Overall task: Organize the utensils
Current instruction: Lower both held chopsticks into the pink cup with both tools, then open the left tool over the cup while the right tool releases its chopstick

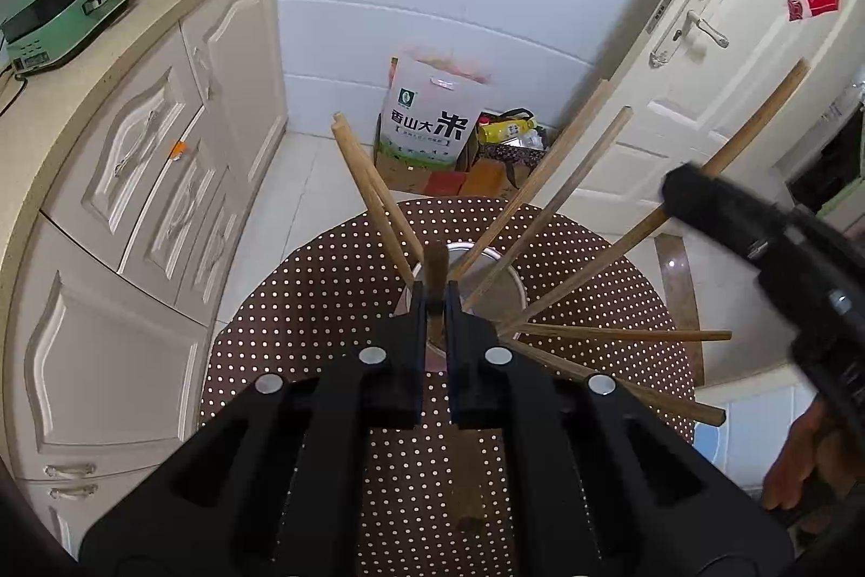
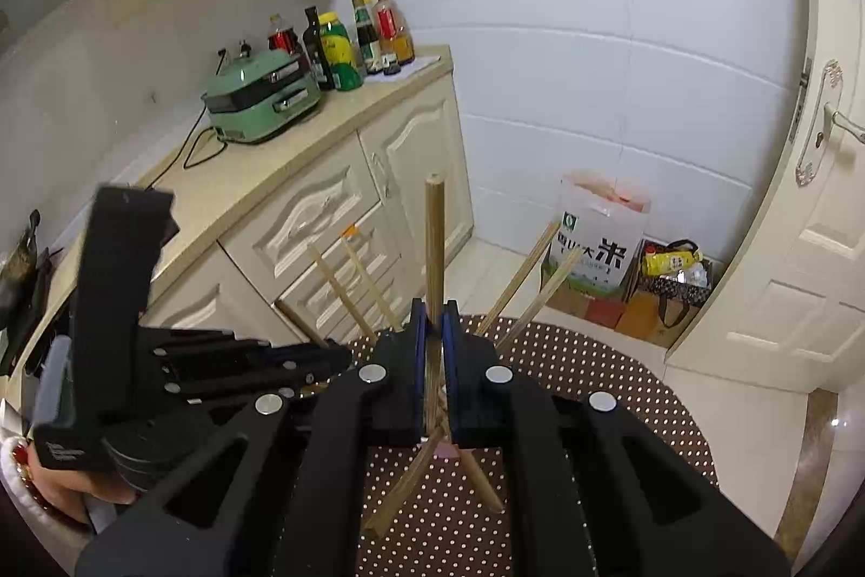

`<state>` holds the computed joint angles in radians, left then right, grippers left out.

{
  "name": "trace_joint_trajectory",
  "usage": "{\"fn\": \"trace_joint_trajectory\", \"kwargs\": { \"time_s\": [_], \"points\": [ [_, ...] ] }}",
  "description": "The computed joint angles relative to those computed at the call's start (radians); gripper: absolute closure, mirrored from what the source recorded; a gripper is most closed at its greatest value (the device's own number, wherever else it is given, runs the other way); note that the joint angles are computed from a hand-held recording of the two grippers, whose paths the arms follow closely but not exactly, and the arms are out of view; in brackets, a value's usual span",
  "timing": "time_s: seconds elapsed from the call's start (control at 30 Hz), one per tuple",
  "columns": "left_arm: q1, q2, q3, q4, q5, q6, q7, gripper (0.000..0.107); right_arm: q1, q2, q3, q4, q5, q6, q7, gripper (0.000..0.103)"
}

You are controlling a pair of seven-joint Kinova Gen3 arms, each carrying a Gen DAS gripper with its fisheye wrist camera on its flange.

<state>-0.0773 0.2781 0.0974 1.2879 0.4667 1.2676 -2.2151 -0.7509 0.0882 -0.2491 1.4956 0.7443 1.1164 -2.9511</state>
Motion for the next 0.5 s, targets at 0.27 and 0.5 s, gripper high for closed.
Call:
{"fn": "trace_joint_trajectory", "kwargs": {
  "time_s": [0.27,0.5],
  "points": [
    [-0.001,-0.012,0.000,0.002,0.009,-0.002,-0.009,0.100,0.009,0.019,0.009,0.006,-0.063,-0.021,0.029,0.098],
    [-0.011,-0.025,-0.004,0.006,0.029,0.000,-0.023,0.100,0.010,0.037,0.022,0.015,-0.119,-0.034,0.044,0.098]
  ]
}}
